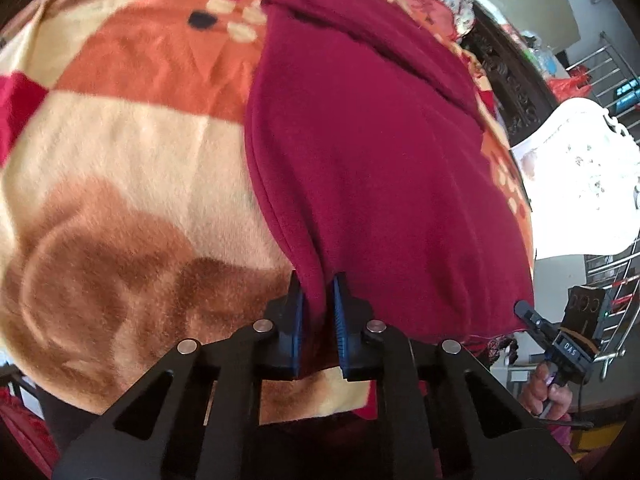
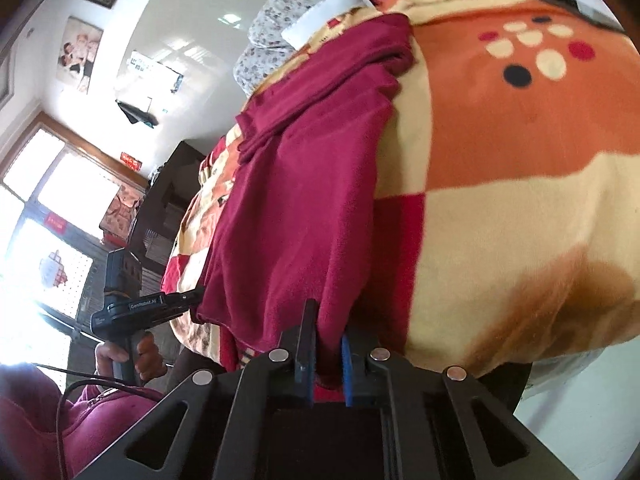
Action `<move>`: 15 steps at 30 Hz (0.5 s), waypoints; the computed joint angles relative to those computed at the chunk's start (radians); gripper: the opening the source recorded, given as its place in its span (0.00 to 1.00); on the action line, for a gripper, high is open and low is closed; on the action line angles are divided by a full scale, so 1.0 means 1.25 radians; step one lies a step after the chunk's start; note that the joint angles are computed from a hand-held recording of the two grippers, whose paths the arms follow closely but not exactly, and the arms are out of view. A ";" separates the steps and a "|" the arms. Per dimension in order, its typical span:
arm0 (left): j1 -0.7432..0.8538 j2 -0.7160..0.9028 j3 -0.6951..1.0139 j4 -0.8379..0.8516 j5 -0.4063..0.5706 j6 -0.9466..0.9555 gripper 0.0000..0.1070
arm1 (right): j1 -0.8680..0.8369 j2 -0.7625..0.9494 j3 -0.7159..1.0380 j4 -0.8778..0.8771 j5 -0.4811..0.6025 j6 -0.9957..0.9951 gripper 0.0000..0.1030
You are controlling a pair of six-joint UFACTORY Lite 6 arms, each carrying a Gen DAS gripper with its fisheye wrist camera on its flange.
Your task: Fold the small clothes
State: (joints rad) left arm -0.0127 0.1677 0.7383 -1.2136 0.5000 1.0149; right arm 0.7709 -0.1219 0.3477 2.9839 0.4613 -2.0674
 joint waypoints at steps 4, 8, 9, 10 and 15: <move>0.055 -0.108 -0.038 0.050 0.038 -0.024 0.11 | -0.012 -0.070 -0.001 -0.091 -0.008 0.076 0.08; 0.089 -0.133 -0.061 0.049 0.052 0.007 0.10 | -0.007 -0.078 0.026 -0.181 -0.041 0.122 0.08; 0.092 -0.118 -0.054 0.052 0.052 0.006 0.10 | -0.016 -0.052 0.036 -0.212 -0.027 0.147 0.08; 0.093 -0.095 -0.047 0.047 0.053 0.008 0.10 | -0.022 -0.038 0.038 -0.223 -0.016 0.155 0.08; 0.110 -0.101 -0.011 0.054 0.092 -0.015 0.10 | -0.093 -0.040 0.074 -0.348 -0.014 0.240 0.08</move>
State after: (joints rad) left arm 0.1244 0.0421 0.7250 -1.1457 0.6147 0.9957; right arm 0.6548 -0.1721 0.4400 2.5491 0.4441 -1.7674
